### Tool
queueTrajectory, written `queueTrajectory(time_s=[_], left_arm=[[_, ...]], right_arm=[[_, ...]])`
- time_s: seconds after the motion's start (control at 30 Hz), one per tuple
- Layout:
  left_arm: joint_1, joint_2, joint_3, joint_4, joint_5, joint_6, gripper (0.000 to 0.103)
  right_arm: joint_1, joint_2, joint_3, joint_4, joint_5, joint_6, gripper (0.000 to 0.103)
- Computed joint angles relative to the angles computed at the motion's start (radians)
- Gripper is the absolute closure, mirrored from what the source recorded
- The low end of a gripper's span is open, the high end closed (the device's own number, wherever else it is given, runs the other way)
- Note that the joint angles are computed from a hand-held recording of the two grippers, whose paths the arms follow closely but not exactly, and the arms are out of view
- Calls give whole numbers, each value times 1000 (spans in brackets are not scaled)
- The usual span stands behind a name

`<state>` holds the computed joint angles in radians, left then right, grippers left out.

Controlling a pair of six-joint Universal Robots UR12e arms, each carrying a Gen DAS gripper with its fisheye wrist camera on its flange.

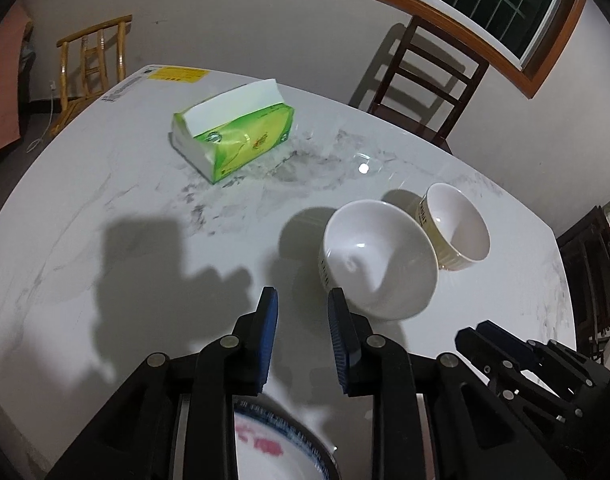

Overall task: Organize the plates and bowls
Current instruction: 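Move both grippers to the white blue-based bowl and close on its rim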

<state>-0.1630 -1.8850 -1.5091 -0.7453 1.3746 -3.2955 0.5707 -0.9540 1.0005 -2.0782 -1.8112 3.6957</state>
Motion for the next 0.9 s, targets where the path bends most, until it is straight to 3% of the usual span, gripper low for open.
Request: queueTrajectory(time_s=[0.43, 0.9], left_arm=[[4, -94, 117, -115, -63, -15, 80], [-15, -152, 180, -192, -14, 13, 83]], right_arm=[[-56, 60, -85, 64, 109, 50, 82], [-71, 113, -149, 151, 118, 75, 82]])
